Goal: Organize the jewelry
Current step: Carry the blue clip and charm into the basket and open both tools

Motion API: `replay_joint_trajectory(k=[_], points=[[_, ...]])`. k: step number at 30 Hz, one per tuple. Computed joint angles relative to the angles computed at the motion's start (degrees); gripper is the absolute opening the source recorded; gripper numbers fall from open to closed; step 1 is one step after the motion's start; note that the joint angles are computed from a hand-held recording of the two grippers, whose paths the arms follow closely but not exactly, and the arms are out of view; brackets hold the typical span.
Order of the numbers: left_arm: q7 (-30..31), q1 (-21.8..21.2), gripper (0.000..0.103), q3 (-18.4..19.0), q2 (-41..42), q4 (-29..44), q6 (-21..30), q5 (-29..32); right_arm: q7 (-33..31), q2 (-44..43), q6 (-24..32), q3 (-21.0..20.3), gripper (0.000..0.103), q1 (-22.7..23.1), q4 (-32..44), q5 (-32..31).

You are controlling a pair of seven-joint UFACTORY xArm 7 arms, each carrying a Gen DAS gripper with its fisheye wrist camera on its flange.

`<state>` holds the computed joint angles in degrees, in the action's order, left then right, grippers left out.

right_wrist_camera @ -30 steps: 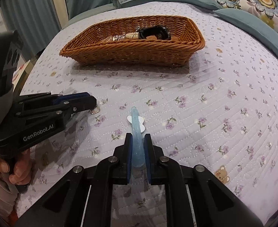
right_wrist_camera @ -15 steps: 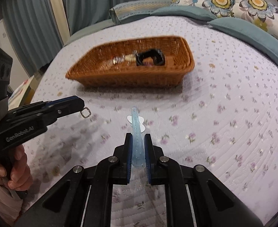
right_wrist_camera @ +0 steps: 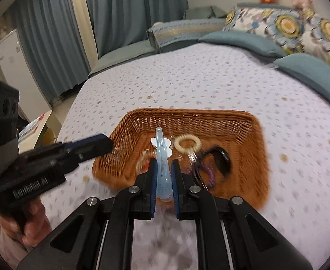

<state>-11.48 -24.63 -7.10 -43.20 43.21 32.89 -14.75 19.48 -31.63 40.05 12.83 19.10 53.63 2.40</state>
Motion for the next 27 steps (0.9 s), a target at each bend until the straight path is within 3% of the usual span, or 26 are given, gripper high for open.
replay_joint_trajectory(k=[7, 17, 19, 21, 23, 24, 25, 27], points=[[4.5, -0.7, 0.011, 4.0, 8.8, 0.4, -2.6, -3.1, -1.9, 14.5, 0.9, -2.8, 0.014, 0.3, 8.1, 4.2], [4.2, 1.5, 0.011, 2.1, 10.5, -0.3, -2.1, -2.6, -0.1, 19.4, 1.9, -2.9, 0.015, -0.3, 10.6, 4.5], [4.0, 1.1, 0.012, 2.6, 11.0, 0.2, -0.8, -3.4, -1.6, 18.0, 1.5, -4.1, 0.028, 0.2, 9.3, 7.9], [4.7, 0.5, 0.013, 3.0, 10.6, 0.3, -0.4, -4.6, -1.3, 16.0, 0.1, -4.0, 0.035, -0.1, 7.7, 8.1], [3.8, 1.8, 0.023, 1.7, 9.8, 0.4, -0.2, -3.0, -1.0, 13.9, 0.6, -3.8, 0.035, -0.4, 6.8, 7.1], [3.0, 2.4, 0.038, 1.0, 9.4, 0.6, 0.4, -2.1, -0.9, 12.1, 0.5, -3.7, 0.035, -0.5, 5.8, 6.8], [2.0, 3.1, 0.046, 0.3, 8.3, 0.5, 0.2, -1.3, -0.7, 10.6, 0.8, -3.5, 0.035, -0.6, 5.3, 6.4], [0.6, 3.8, 0.046, -0.5, 6.2, 0.3, -0.1, 0.0, 0.3, 6.3, 1.4, -2.7, 0.035, -1.1, 3.4, 4.5]])
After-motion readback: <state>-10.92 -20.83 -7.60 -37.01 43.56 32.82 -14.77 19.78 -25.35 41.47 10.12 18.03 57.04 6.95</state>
